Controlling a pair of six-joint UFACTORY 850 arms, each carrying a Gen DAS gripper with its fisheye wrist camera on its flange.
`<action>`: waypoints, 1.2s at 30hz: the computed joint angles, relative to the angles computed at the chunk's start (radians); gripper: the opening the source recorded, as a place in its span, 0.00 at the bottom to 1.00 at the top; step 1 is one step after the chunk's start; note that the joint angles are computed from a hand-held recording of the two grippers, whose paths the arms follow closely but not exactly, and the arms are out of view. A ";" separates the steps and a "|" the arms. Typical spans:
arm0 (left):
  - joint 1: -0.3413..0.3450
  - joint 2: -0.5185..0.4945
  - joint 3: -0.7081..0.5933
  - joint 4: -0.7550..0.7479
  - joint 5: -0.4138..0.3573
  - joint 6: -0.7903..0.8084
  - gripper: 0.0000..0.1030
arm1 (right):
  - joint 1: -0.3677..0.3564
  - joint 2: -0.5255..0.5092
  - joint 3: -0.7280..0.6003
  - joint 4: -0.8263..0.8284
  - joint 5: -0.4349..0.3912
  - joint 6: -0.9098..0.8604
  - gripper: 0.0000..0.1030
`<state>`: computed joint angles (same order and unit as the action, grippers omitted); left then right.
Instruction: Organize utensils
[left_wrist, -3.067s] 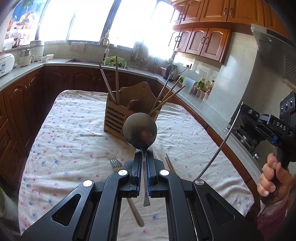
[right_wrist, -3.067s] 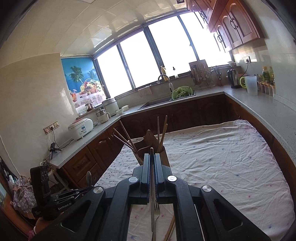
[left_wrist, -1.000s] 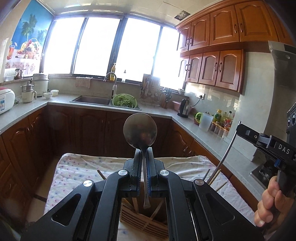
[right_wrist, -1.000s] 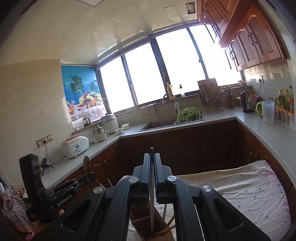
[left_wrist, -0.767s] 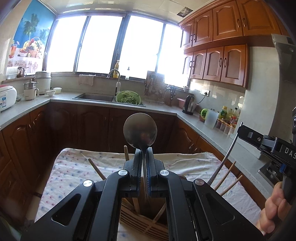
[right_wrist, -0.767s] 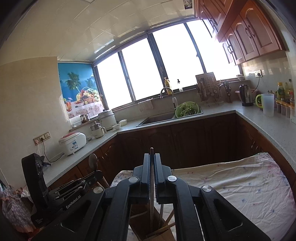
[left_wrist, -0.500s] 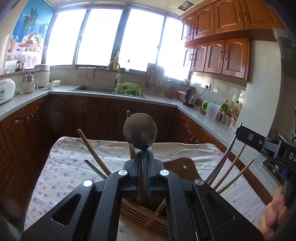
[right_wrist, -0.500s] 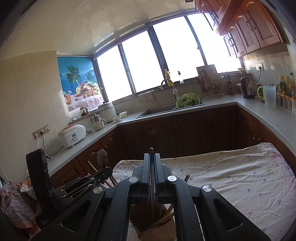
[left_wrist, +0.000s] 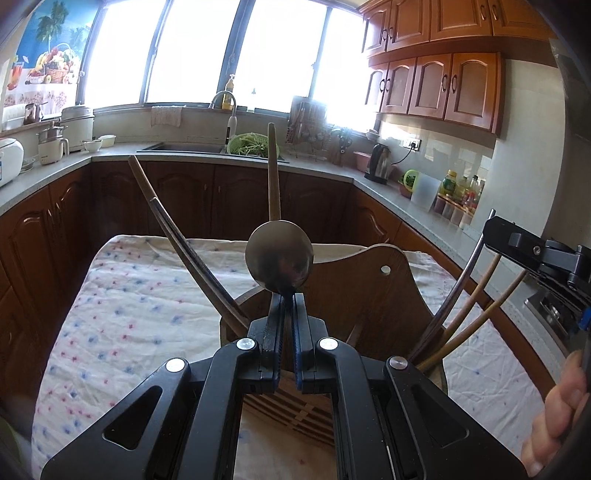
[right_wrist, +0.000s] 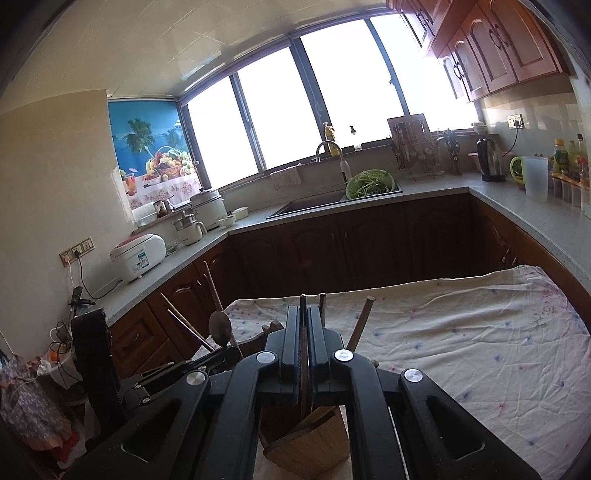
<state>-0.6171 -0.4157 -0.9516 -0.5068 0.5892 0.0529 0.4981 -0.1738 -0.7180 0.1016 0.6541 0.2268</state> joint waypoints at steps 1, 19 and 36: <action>0.000 -0.001 -0.001 -0.002 -0.002 -0.001 0.04 | -0.001 0.000 0.000 -0.001 -0.002 -0.001 0.04; 0.008 0.007 -0.002 -0.043 -0.035 -0.003 0.06 | -0.012 0.000 -0.011 -0.020 -0.029 0.018 0.04; -0.011 0.043 0.046 0.001 -0.020 -0.070 0.47 | -0.018 0.042 0.025 -0.017 0.004 0.042 0.29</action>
<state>-0.6281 -0.3725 -0.9060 -0.5057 0.5692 -0.0175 0.4805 -0.1316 -0.6931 0.0847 0.6578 0.2693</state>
